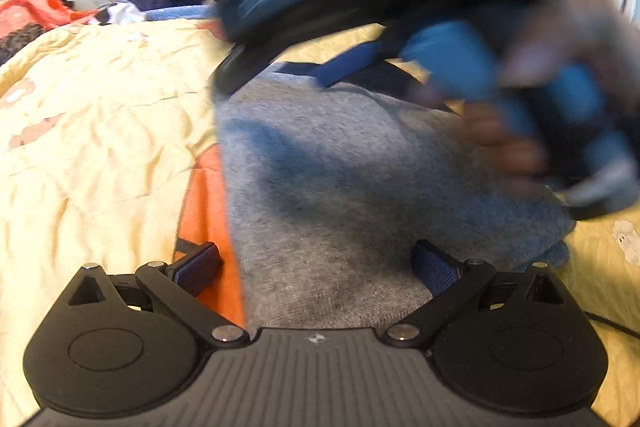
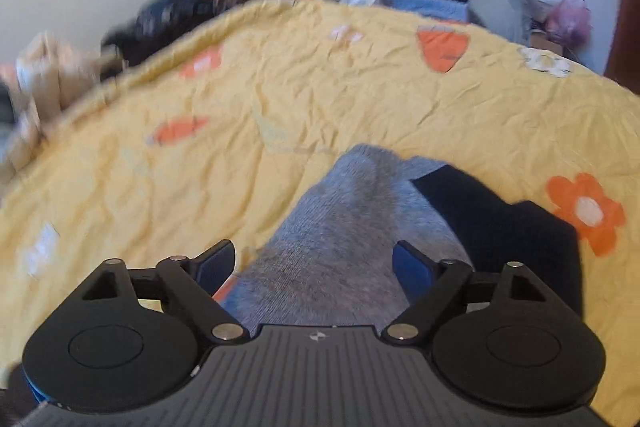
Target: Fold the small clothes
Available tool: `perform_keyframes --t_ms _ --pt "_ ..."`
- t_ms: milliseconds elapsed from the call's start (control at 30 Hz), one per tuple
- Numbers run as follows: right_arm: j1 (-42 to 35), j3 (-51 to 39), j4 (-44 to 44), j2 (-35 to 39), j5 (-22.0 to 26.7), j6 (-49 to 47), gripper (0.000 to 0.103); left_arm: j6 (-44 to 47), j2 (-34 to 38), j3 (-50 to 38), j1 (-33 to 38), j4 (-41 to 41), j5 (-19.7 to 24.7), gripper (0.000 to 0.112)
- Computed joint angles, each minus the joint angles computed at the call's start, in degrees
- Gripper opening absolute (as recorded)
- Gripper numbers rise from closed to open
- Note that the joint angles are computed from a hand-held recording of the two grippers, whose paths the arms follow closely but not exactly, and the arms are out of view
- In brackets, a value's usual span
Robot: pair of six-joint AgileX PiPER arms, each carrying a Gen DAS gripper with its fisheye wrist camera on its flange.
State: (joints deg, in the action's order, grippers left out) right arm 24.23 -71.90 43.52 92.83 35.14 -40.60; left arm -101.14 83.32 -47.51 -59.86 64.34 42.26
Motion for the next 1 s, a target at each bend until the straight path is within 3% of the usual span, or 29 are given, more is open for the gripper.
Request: perform_keyframes --t_ms 67,167,300,400,500,667,800,933,1000 --pt "-4.5 6.9 9.5 -6.2 -1.7 -9.3 0.087 -1.6 -0.8 -0.1 -1.9 0.5 3.0 0.103" --pt "-9.6 11.4 11.1 -10.3 -4.3 -11.8 0.09 -3.9 -2.9 0.2 -3.6 4.5 4.1 0.103" --pt "-11.4 9.2 -1.1 -7.1 -6.2 2.3 0.091 -1.1 -0.9 -2.9 -1.6 8.5 -0.6 0.103" --pt "-8.5 8.5 -10.8 -4.6 -8.4 10.3 0.094 8.8 3.6 -7.1 1.0 3.2 -5.5 0.103" --pt "-4.7 8.0 -20.0 -1.8 -8.2 16.3 0.102 12.2 7.0 -9.1 1.2 0.7 -4.6 0.103" --pt "-9.7 8.0 -7.4 -0.3 -2.1 5.7 0.103 8.4 5.9 -6.5 2.7 2.7 -8.1 0.103" --pt "-10.3 8.4 -9.5 -3.1 -1.0 8.1 0.096 7.2 3.5 -5.6 0.7 2.1 -6.2 0.103" --pt "-13.9 14.8 4.3 -10.9 -0.9 -5.5 0.096 9.7 0.9 -4.0 -2.1 -3.7 -3.2 0.103" --pt "-13.2 15.7 5.6 -12.4 1.4 -7.9 0.1 10.2 1.2 -4.0 -3.4 -5.0 -1.5 0.103"
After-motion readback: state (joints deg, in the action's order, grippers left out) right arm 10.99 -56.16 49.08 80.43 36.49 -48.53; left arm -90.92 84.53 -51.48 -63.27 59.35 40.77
